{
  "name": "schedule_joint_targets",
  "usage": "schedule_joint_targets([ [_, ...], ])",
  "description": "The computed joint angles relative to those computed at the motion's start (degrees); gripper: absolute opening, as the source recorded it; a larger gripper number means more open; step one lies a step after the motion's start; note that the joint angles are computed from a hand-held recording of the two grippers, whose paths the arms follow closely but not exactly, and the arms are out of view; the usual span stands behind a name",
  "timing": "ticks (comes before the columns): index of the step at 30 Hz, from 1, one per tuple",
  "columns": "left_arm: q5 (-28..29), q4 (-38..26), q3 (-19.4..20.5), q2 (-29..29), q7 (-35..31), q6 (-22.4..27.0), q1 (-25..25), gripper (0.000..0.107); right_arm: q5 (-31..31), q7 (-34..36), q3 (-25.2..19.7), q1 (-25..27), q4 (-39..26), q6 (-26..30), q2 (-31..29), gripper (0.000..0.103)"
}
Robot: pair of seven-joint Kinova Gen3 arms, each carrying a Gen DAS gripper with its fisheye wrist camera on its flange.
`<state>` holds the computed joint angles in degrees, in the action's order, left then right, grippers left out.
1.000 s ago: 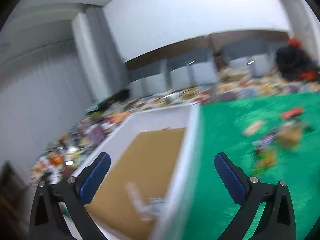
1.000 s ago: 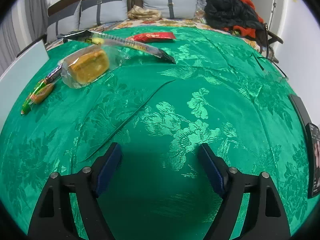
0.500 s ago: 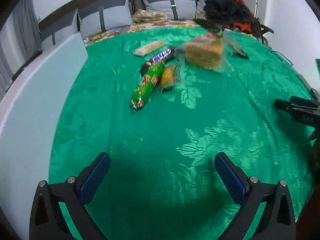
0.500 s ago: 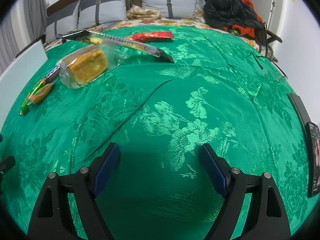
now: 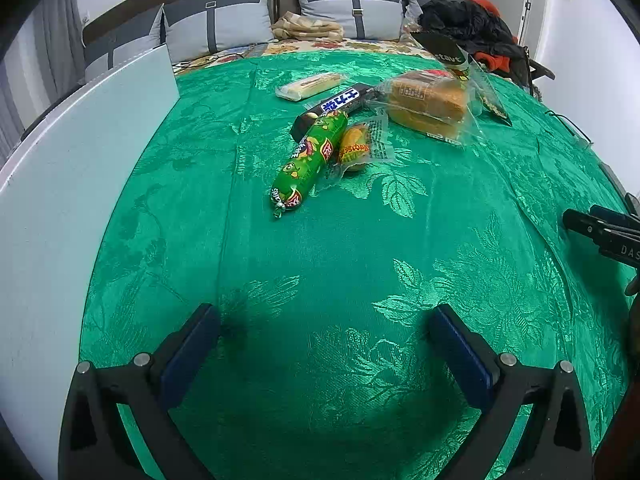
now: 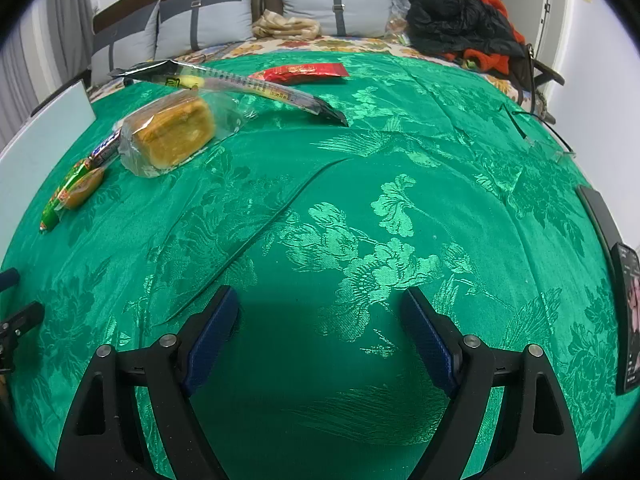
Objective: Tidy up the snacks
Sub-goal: 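Grasp the green sausage with the left gripper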
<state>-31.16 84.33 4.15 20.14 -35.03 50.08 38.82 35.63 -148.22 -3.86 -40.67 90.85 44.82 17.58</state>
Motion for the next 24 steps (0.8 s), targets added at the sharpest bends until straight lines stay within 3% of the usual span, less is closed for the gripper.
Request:
schedule_joint_targets([
  [19,0.11,0.1,0.1,-0.03,-0.23,-0.16,-0.15,0.103,-0.34,0.2,-0.08,0.12,-0.14,0.09,-0.03,0.086],
  [24,6.56,-1.6,2.05,-0.52,-6.77,0.31,-4.39,0.103,-0.41,0.26,-0.08,0.13,-0.18,0.12,-0.04,0.087],
])
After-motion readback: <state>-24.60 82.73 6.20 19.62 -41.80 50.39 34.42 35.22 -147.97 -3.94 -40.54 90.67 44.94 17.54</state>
